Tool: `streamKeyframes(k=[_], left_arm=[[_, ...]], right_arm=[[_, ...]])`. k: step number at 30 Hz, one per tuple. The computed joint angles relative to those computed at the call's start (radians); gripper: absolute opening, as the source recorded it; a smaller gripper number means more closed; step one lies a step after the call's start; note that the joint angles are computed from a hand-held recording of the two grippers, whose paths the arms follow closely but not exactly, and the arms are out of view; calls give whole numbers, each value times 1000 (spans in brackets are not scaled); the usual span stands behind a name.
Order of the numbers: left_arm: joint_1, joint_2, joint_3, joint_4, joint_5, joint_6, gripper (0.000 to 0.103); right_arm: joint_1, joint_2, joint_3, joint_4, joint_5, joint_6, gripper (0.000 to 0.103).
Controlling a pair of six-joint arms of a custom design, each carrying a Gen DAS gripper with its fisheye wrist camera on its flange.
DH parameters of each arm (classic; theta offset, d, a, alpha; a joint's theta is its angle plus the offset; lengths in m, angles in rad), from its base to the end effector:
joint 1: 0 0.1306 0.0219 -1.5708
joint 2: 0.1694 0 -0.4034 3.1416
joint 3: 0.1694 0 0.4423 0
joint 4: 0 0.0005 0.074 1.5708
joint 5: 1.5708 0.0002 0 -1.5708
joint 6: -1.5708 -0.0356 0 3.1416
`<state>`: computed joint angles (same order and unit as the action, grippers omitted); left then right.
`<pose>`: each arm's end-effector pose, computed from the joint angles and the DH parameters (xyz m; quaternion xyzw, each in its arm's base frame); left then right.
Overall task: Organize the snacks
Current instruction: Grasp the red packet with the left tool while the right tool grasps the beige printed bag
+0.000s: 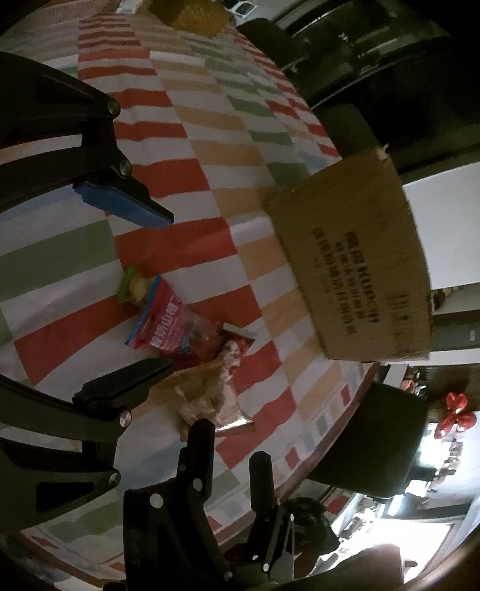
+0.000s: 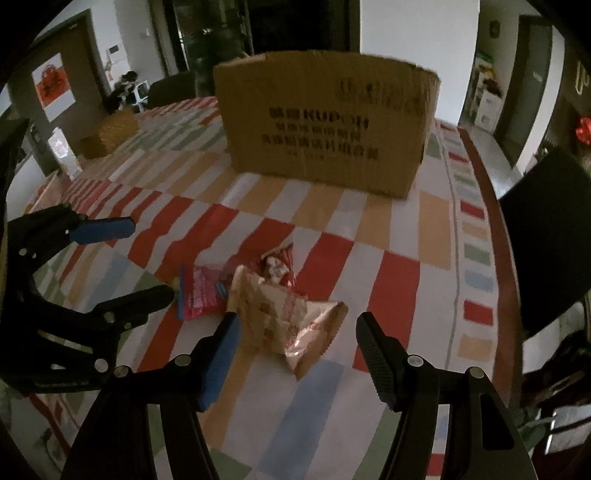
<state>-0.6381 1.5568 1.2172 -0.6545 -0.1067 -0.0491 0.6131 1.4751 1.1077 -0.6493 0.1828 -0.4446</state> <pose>0.4525 -0.3314 0.2900 0.3082 0.9065 -0.0335 0.2866 0.4306 0.2944 0.2812 -0.0557 0.9566 0.0616 0.2795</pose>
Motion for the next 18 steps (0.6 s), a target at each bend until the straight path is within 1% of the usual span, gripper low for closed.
streamKeyframes(k=[6,13,18], left_arm=[[7,55,24,-1,30,-9,72],[17,107,59,-4,74,-10,72],[22,134,78,-6,92,2,72]], right_arm=[[-14,29,-2,9,-28,-31,65],[-35,61,2,33,-99,-66,65],[-36,79,11,34,-107,-58,65]])
